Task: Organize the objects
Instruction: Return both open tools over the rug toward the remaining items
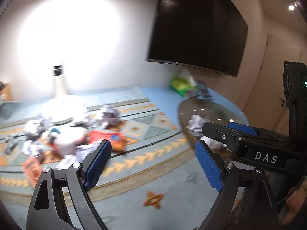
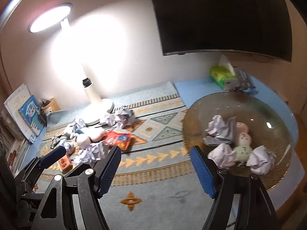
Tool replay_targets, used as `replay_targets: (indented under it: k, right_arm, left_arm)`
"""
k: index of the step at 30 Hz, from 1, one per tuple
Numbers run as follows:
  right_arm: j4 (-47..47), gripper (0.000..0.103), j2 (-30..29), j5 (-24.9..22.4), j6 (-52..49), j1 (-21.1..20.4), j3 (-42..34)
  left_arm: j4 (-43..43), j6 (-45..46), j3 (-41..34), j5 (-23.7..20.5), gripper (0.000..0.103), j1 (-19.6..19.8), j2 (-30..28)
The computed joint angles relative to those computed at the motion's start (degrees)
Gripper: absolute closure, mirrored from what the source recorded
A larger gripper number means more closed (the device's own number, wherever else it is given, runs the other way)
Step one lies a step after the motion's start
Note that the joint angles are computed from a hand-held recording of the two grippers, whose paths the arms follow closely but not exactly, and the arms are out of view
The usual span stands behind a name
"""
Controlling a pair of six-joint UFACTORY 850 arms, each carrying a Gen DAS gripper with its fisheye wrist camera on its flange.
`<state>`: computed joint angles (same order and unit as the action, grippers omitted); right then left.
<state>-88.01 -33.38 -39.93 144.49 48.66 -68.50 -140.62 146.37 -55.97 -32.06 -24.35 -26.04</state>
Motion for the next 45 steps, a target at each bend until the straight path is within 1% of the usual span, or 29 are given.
replay_targets:
  k: [2,4,8,11,15,17,19,21,24,28,30,32,34,36,38,40,43,45]
  right_arm:
    - [-0.9,0.03,-2.3,2.2,-1.1,0.0,-3.1]
    - [-1.4,0.03,-4.5,4.2,-2.1,0.0,-6.1]
    - [-1.1,0.03,-8.5,7.3,-5.3,0.3,-12.1]
    - [-0.1,0.03,-11.0,8.7,-8.3,0.5,-16.1]
    - [-0.5,0.03,-14.6,9.7,-10.2,0.4,-20.6]
    - [-0.2,0.03,-16.8,10.0,-11.1,0.3,-22.9]
    - [0.1,0.03,-19.1,11.4,-11.5,0.0,-24.9]
    - [2.0,0.03,-21.2,12.7,-13.0,-0.3,-26.7]
    - [3.9,0.03,-23.6,13.3,-15.0,-0.6,-28.5]
    - [0.0,0.029,-24.1,14.9,-11.2,-1.1,-28.2]
    - [-0.1,0.026,-24.2,14.4,-10.7,-1.1,-28.2]
    - [-0.2,0.02,-24.2,14.2,-9.6,-1.1,-28.0]
    - [-1.6,0.019,-24.0,14.0,-8.2,-1.0,-27.5]
    - [0.7,0.018,-24.6,12.7,-11.0,-0.6,-28.5]
    - [3.9,0.016,-25.2,11.7,-15.2,-0.3,-29.8]
    - [5.2,0.016,-25.7,10.7,-17.8,0.1,-30.7]
    - [5.2,0.015,-26.0,9.2,-18.9,0.6,-31.2]
    - [5.3,0.015,-26.0,9.0,-19.0,0.6,-31.2]
  left_arm:
    - [-2.7,2.0,1.6,0.3,0.015,1.9,0.9]
    - [-4.0,2.2,2.8,0.7,0.015,4.1,1.5]
    - [-4.3,-0.1,4.0,1.4,0.015,8.7,1.3]
    - [-4.0,-1.9,4.5,1.7,0.015,12.5,1.0]
    - [-5.7,-2.1,4.1,2.8,0.015,16.0,-0.2]
    - [-7.9,-0.5,3.5,3.7,0.015,17.0,-1.2]
    - [-9.1,0.2,2.6,4.2,0.015,17.8,-2.6]
    - [-9.7,0.3,1.4,5.2,0.015,18.1,-4.2]
    - [-12.3,3.0,0.0,6.0,0.015,18.0,-6.1]
    - [-17.9,9.0,-0.3,5.1,0.015,17.1,-7.1]
    - [-20.4,12.1,-0.7,5.4,0.015,16.5,-7.6]
    - [-18.0,10.9,-1.5,6.6,0.015,16.5,-8.0]
    - [-17.1,10.0,-1.9,7.5,0.015,16.4,-8.3]
    - [-15.8,8.0,-2.9,9.4,0.015,16.4,-8.8]
    - [-12.5,4.8,-3.4,10.2,0.015,16.6,-9.2]
    - [-14.1,6.2,-3.1,9.8,0.015,16.5,-9.1]
    - [-14.8,7.3,-3.4,10.8,0.015,16.2,-9.2]
    - [-14.6,7.7,-3.4,11.0,0.015,16.0,-9.2]
